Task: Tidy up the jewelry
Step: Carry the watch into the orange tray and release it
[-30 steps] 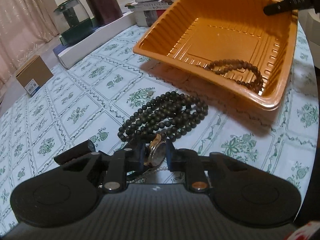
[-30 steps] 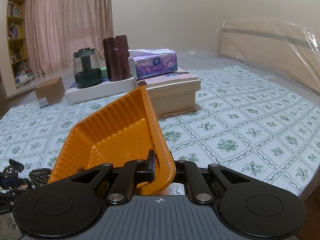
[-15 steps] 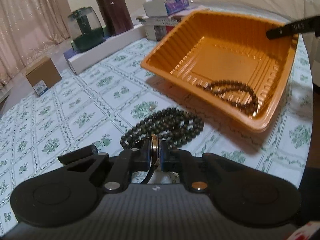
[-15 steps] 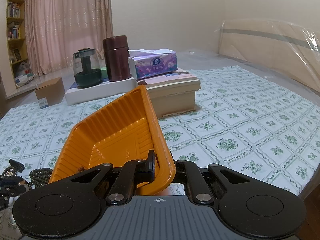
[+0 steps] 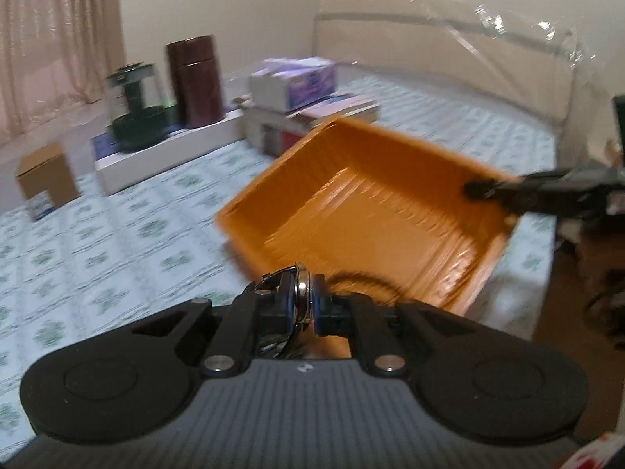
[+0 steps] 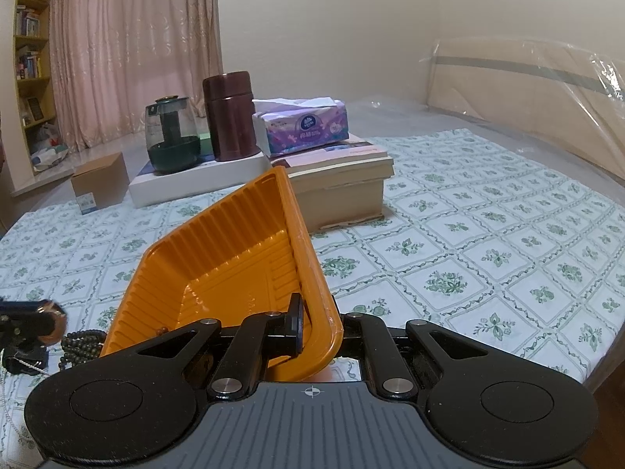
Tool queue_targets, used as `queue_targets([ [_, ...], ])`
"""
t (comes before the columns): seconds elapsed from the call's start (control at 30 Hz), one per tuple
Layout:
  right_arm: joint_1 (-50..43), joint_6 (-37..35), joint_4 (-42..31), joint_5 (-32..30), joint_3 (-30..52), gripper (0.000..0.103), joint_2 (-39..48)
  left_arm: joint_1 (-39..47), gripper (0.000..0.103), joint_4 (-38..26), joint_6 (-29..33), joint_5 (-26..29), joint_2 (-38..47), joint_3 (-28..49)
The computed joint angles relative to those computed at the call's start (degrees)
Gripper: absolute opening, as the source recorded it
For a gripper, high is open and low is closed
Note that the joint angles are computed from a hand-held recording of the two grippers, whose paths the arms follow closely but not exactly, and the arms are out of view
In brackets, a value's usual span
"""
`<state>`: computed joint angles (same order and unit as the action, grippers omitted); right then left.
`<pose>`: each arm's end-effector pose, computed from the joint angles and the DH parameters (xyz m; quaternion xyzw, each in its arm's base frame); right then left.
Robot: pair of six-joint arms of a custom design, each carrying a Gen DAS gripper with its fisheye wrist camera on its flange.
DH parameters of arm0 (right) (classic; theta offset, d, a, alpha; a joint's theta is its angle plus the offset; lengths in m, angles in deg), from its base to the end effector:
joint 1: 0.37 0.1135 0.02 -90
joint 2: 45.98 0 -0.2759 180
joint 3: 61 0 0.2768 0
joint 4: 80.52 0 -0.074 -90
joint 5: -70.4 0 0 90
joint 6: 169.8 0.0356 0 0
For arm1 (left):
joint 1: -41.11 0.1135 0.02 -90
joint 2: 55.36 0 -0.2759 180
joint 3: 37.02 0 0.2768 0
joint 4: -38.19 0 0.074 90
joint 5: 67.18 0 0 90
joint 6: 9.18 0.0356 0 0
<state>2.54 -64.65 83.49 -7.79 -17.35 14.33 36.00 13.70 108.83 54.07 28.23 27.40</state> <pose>0.2402 0.0049 0.2151 0.1421 0.8625 -0.0142 0.4855 0.3233 -0.0474 0.2247 0.3539 0.8184 -0.1675 0.4205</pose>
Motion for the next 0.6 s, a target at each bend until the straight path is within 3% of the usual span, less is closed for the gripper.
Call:
queue_targets([
  [0.33, -0.2, 0.2, -0.3, -0.5, 0.1, 0.009, 0.0, -7.8, 0.008, 1.8, -3.5, 0.2, 2.1, -0.6],
  [0.6, 0.0, 0.5, -0.6, -0.6, 0.3, 0.009, 0.2, -7.4, 0.009, 2.9, -4.5, -0.5, 1.8, -1.6],
])
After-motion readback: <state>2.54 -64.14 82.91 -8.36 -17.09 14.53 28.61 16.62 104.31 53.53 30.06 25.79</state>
